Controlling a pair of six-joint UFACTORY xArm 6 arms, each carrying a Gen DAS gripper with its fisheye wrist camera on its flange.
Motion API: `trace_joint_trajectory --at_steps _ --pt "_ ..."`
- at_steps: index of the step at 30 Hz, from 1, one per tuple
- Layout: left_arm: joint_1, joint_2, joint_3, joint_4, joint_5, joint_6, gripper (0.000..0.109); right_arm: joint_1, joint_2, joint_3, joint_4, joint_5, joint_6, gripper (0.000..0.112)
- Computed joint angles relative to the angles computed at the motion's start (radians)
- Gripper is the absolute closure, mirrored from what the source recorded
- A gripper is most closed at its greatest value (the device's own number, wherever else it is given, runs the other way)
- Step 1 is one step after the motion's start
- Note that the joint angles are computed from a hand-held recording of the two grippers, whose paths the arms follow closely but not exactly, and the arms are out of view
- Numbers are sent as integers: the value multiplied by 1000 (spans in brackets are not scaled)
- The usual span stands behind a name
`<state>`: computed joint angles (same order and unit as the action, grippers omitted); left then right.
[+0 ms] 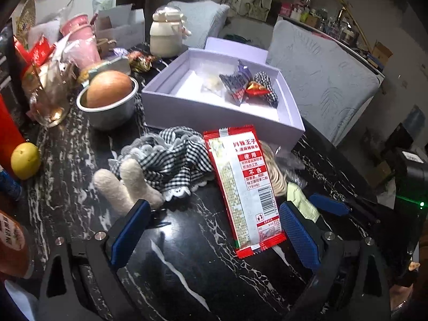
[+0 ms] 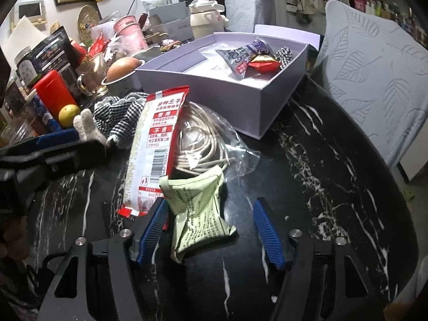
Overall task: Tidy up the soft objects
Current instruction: 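Grasp the green-and-white packet with the right gripper while the left gripper grasps the red spicy-strip packet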
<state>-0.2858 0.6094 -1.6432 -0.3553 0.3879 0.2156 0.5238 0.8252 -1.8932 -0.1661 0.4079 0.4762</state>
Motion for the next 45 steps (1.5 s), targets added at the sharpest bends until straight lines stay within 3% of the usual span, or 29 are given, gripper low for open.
trace_joint_trajectory --at_steps 4,7,10,17,23,26,27,28,33,36,45 --pt "0 16 -23 -37 15 4 10 -4 0 -4 -76 12 39 80" --pt "-8 27 -35 -22 15 -4 10 -12 -26 41 -31 -26 13 88" --pt "-18 44 -62 -46 43 22 10 -18 -53 81 -47 -40 32 89" --pt "-40 123 -166 17 95 -23 10 -31 -117 186 -32 -75 37 89" --pt "-52 216 -291 195 170 -173 17 -45 -160 260 -31 -106 57 89" --pt "-59 212 -274 304 144 -242 35 -45 -163 265 -36 -108 68 89" --pt "-60 208 -263 315 126 -243 48 -44 -164 263 -49 -105 81 87" --pt "-61 205 -257 317 116 -239 54 -44 -163 259 -65 -100 97 84" --pt "-61 174 -201 198 75 -129 59 -35 -159 252 -55 -109 101 57" --pt "-61 147 -159 175 55 -109 59 -28 -141 219 -85 -81 122 57" --pt "-69 53 -26 55 -32 -2 59 5 -51 53 -363 99 306 57"
